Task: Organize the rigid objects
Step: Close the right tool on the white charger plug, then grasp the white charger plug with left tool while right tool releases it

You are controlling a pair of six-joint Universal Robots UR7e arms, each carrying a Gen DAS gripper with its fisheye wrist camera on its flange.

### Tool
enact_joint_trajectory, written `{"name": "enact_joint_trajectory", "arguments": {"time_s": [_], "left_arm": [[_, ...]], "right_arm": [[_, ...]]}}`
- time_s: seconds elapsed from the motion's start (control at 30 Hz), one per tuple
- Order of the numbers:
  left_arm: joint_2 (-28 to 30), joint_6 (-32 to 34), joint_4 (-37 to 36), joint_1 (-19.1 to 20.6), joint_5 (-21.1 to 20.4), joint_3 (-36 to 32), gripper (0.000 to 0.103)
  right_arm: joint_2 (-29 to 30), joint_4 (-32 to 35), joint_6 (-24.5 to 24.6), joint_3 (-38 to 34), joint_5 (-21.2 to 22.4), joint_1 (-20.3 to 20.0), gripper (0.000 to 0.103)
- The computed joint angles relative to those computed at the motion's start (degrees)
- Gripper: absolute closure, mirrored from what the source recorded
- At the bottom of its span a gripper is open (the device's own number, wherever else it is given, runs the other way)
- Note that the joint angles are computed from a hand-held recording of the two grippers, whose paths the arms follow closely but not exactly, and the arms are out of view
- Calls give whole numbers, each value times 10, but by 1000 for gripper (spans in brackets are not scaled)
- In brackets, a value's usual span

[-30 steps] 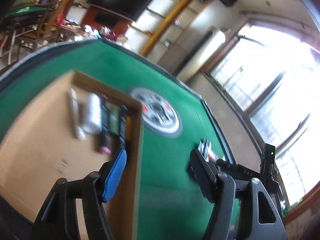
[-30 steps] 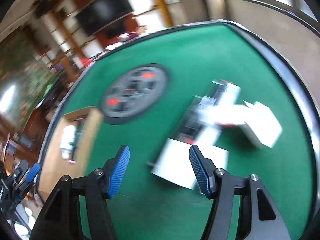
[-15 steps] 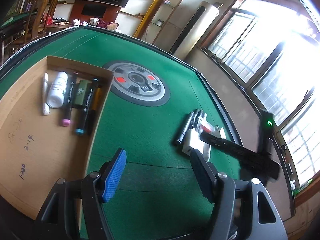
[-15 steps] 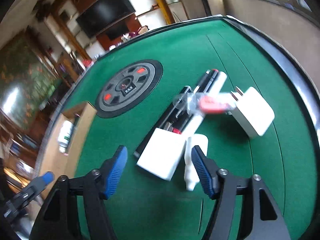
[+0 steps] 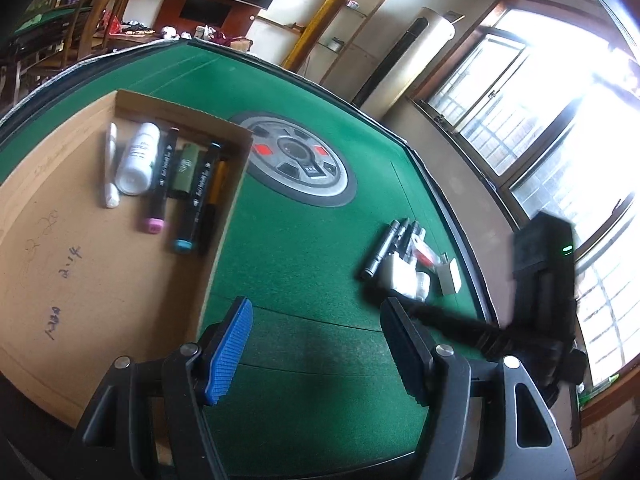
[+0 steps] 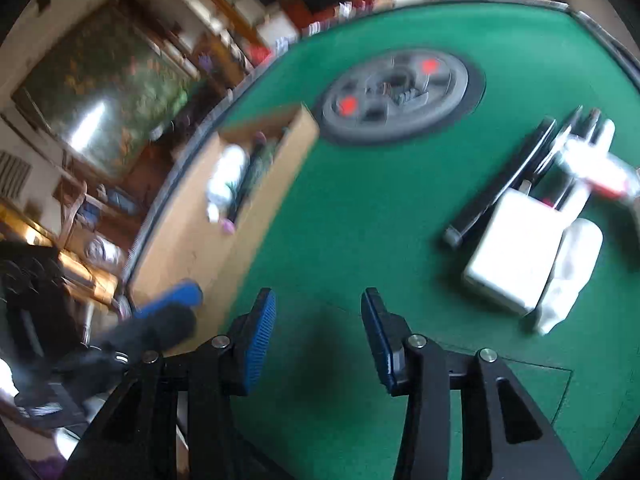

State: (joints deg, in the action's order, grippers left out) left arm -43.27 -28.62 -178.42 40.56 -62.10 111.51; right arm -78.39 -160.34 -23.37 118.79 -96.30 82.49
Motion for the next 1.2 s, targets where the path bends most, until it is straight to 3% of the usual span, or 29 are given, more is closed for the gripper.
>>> {"name": "enact_joint_trajectory", "arguments": {"time_s": [0.07, 0.17, 0.23, 0.3, 0.4, 0.57, 0.63, 0.67, 0.77, 0.93, 1.07, 1.1, 1.2], "left_arm": [[0, -2, -6, -1, 4, 1, 34], [4, -5, -11, 1, -6, -1, 34], [6, -5, -6, 2, -14, -3, 34], [5, -2, 0, 2, -17, -3, 34], [4, 1, 2, 2, -6, -4, 34], [10, -8, 17, 6, -9, -13, 33], [13, -3, 33, 6, -11, -17, 33], [15, 3, 40, 5, -7, -20, 33], [29, 39, 70, -6, 26, -35, 33], [53, 101, 112, -16, 66, -59, 33], [66, 157, 163, -23, 117, -74, 31], [68, 171, 178, -21, 120, -79, 27], [75, 195, 209, -11, 103, -91, 26]], "right_arm": [[0, -87, -5, 5, -43, 2, 54], [25, -144, -18, -18, -119, 3, 51], [56, -143, -22, -48, -165, -2, 51], [72, -111, -10, -64, -172, -15, 50], [74, -103, 1, -54, -152, -17, 50], [53, 21, 25, -40, -41, -22, 50], [50, 94, 15, -49, 26, -37, 50], [42, 95, 15, -41, 45, -42, 50], [10, 2, -2, -1, 33, -45, 50], [-49, -53, 1, 34, 35, -76, 48], [-70, -50, 18, 24, 29, -98, 45], [-73, -48, 22, 24, 29, -106, 45], [-78, -30, 28, 17, 36, -126, 45]]}}
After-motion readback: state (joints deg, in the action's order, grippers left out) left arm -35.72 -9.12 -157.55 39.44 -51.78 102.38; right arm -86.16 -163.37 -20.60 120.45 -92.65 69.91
